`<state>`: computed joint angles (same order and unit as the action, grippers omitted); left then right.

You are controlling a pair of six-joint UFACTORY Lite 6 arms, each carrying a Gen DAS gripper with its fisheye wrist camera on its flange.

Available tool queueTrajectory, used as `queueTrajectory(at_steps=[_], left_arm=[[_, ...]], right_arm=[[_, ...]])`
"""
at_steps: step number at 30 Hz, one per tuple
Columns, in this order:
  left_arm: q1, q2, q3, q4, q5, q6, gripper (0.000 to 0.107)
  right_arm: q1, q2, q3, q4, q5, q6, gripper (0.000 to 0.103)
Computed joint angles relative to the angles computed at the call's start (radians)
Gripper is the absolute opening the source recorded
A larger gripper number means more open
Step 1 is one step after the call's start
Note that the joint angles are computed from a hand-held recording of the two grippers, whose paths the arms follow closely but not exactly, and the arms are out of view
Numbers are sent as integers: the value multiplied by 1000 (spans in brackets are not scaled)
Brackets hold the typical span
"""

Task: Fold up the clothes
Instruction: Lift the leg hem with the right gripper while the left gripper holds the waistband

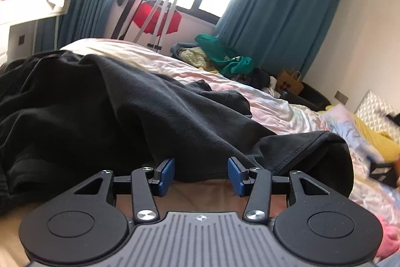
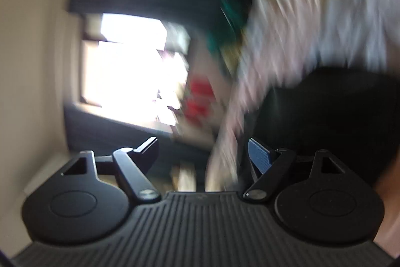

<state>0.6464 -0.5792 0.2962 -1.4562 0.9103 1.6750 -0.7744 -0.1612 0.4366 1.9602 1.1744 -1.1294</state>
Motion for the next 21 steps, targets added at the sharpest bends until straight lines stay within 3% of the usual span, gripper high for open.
queueTrajectory(at_steps=[5, 8, 10, 14, 15, 18, 21], left_arm=[[40, 61, 33, -10, 17, -32, 50], [104, 207, 114, 8, 91, -95, 50], [146, 338, 178, 5, 139, -145, 50], [182, 523, 276, -32, 158, -195, 50], [183, 575, 305, -37, 177, -190, 50], [171, 653, 359, -48, 177, -163, 50], [173, 677, 371, -58, 212, -155, 50]], right_arm=[[124, 265, 194, 36, -125, 118, 81], [127, 402, 337, 63, -155, 204, 81], [122, 450, 409, 72, -243, 289, 81], [193, 606, 684, -206, -477, 584, 80], [225, 608, 715, -255, -555, 637, 71], [305, 610, 811, -464, -727, 816, 19], [351, 547, 881, -474, -794, 747, 15]])
